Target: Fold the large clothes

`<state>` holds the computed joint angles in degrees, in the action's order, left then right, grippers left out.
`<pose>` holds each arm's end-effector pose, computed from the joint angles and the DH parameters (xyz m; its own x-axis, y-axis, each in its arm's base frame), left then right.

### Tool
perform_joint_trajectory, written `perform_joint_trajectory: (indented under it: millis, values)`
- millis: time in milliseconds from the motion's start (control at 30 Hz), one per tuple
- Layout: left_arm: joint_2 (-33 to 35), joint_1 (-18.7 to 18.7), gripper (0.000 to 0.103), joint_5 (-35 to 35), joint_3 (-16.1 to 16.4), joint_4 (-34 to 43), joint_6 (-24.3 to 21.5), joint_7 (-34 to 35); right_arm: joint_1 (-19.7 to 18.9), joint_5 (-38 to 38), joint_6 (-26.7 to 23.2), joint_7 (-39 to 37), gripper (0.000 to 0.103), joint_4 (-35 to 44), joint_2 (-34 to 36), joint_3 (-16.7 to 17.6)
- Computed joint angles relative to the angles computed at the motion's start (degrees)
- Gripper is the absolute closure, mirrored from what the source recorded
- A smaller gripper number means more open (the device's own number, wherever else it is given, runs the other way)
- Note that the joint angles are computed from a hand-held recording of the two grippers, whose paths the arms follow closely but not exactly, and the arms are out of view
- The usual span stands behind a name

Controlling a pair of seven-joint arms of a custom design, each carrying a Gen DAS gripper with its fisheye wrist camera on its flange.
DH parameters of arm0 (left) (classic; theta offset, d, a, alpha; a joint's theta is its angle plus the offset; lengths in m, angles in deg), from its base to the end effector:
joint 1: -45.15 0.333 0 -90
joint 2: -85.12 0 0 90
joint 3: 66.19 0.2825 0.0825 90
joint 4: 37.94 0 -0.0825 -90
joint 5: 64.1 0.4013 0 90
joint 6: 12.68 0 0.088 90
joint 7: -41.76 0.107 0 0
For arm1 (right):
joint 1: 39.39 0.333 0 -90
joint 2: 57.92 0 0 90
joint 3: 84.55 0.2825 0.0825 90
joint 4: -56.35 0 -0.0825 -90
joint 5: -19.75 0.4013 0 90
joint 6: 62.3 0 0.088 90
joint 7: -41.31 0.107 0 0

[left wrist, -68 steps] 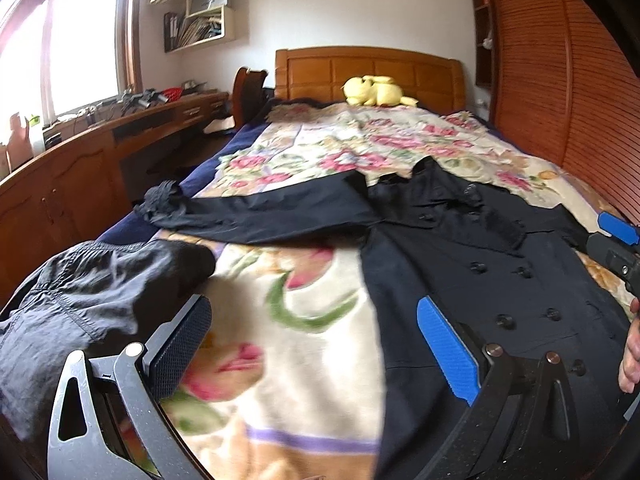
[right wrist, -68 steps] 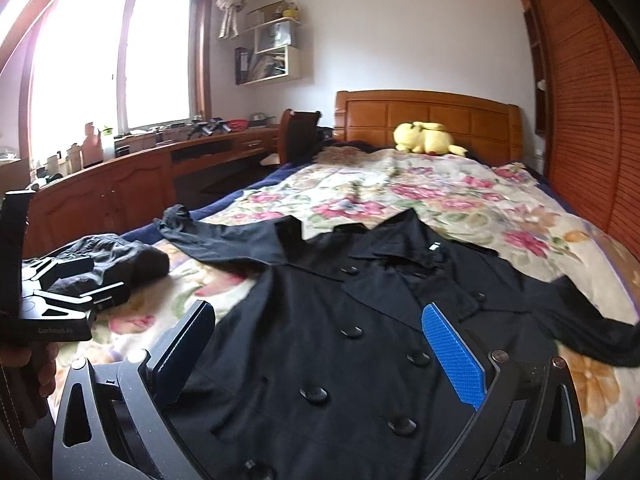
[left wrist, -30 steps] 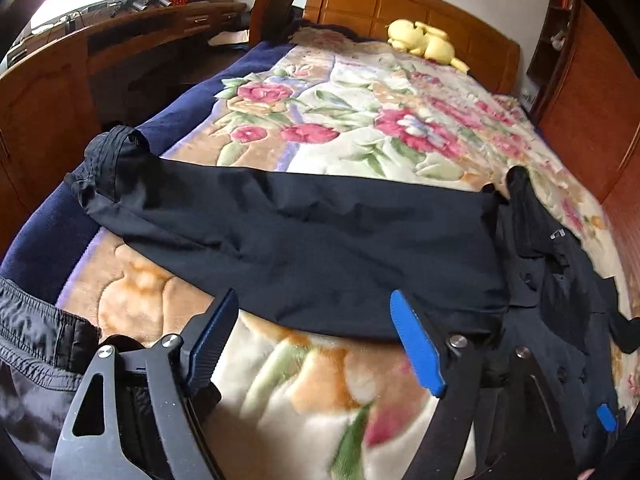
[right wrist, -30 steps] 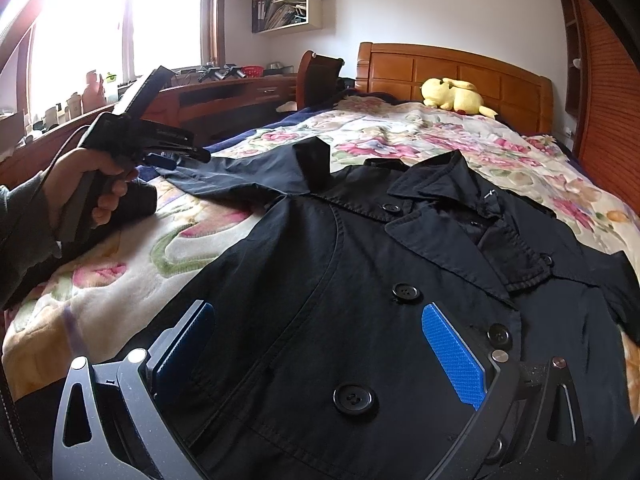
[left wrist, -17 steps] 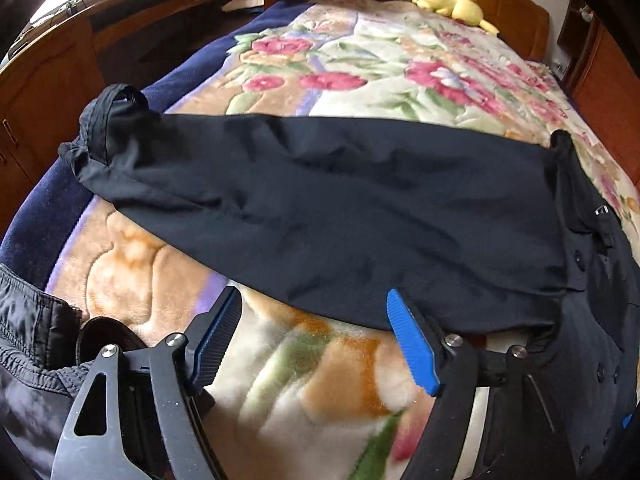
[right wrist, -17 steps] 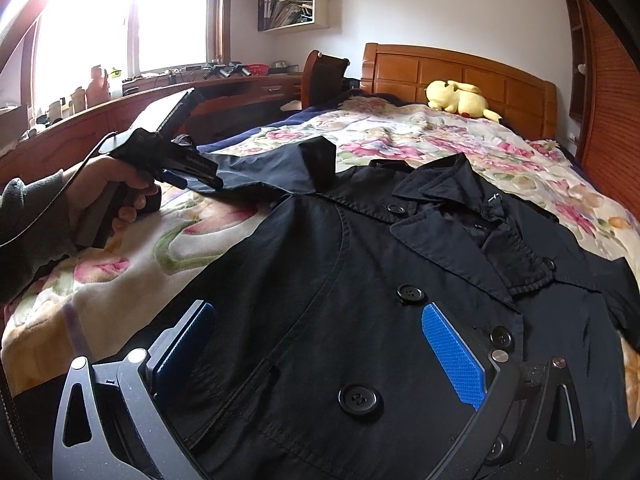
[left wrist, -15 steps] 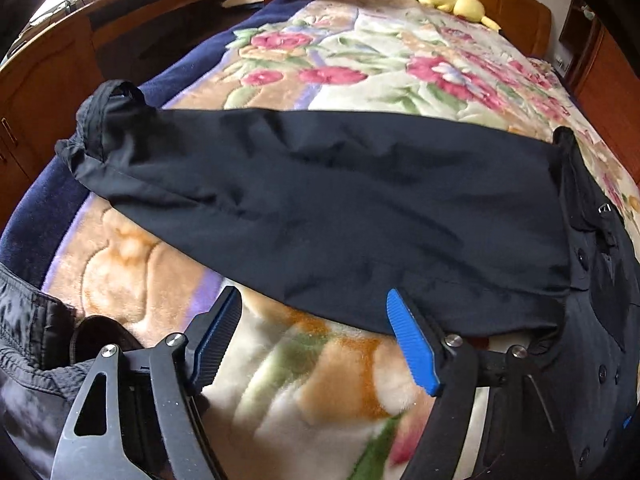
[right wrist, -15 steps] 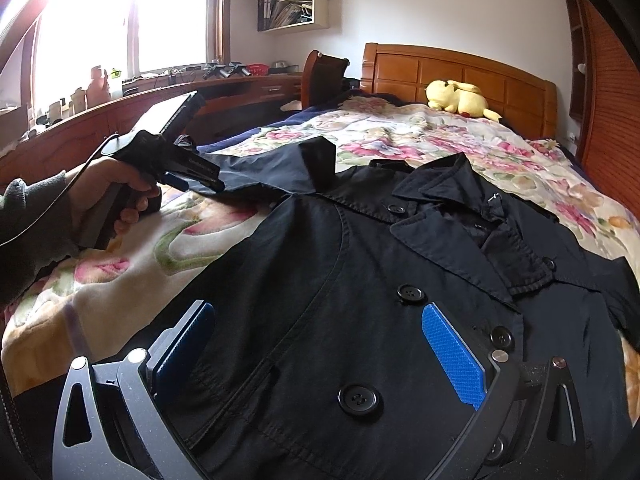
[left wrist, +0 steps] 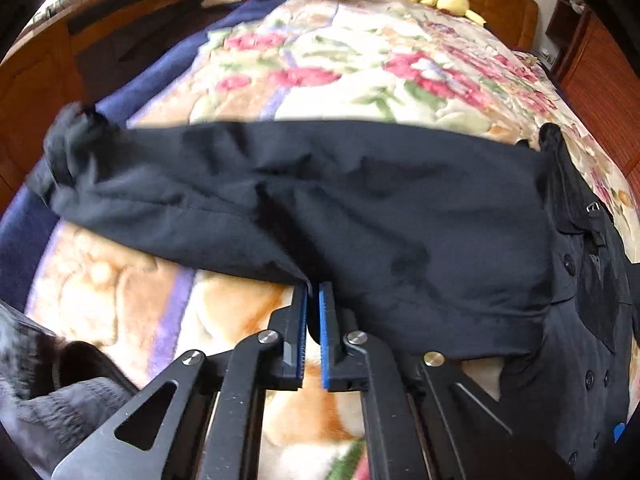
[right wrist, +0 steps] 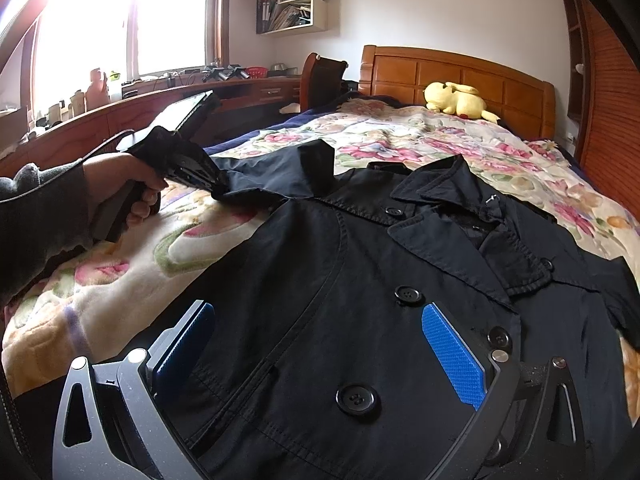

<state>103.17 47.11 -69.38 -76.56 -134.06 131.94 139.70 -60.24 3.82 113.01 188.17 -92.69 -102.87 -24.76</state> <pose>0.6898 -0.0888 0.4424 -0.2177 -0.9736 0.0688 -0.8423 0.1518 -0.5173 0.3524 0.3245 0.4366 0.0982 -0.9937 0.0534 -0.4552 -0.0926 -0.8855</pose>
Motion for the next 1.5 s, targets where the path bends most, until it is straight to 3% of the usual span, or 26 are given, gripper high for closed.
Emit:
perform_joint_trajectory:
  millis: [233,400,600,733,800,867,933,1067,1233,1433,1500]
  values:
    - [-12.41,-2.41,0.099,-3.34,-2.05,-10.13,4.47,8.07,7.68,1.17,-1.96,-0.75,0.000,-3.33,-1.58,-6.93]
    - [-20.42,-7.00,0.099,-9.32,-1.19,-15.54,4.17,15.47,15.90,0.01,-9.62,-0.51,0.000,-6.96,-9.31,-12.44]
    - [-26.41,-11.72,0.099,-7.32,0.09,-20.67,4.03,15.43,24.89,-2.70,-18.25,1.78,0.000,-10.95,-16.54,-16.63]
    - [-29.07,-13.59,0.099,-5.31,1.10,-24.37,3.87,14.24,28.29,-3.84,-18.47,3.24,0.000,-12.64,-15.40,-19.56]
    - [-30.34,-14.05,0.098,-3.83,1.27,-26.28,4.04,13.09,28.87,-4.02,-16.08,3.47,0.000,-13.19,-13.65,-21.36]
    - [-32.01,-14.71,0.092,-3.12,1.72,-28.73,4.91,12.81,29.61,-4.29,-15.90,2.57,0.000,-13.28,-13.10,-22.71]
    - [-33.62,-15.61,0.080,-3.66,2.64,-30.56,5.19,13.54,29.79,-4.45,-15.50,2.31,0.000,-13.35,-13.06,-23.32]
    - [-36.55,-17.42,0.071,-6.88,5.30,-33.33,4.23,17.36,30.59,-4.26,-15.01,0.89,0.000,-14.77,-14.13,-25.43]
    - [-38.84,-16.56,0.064,-6.21,7.29,-36.27,6.15,18.92,29.13,-4.33,-15.74,0.40,0.000,-13.41,-12.21,-24.20]
    - [-33.45,-13.31,0.036,-6.23,8.96,-33.46,6.04,19.92,28.28,-5.22,-16.22,0.19,0.000,-11.88,-9.51,-23.55]
    - [-31.09,-10.91,0.035,-3.60,7.93,-32.84,7.19,18.01,27.65,-5.85,-16.17,0.50,0.000,-11.44,-8.89,-23.08]
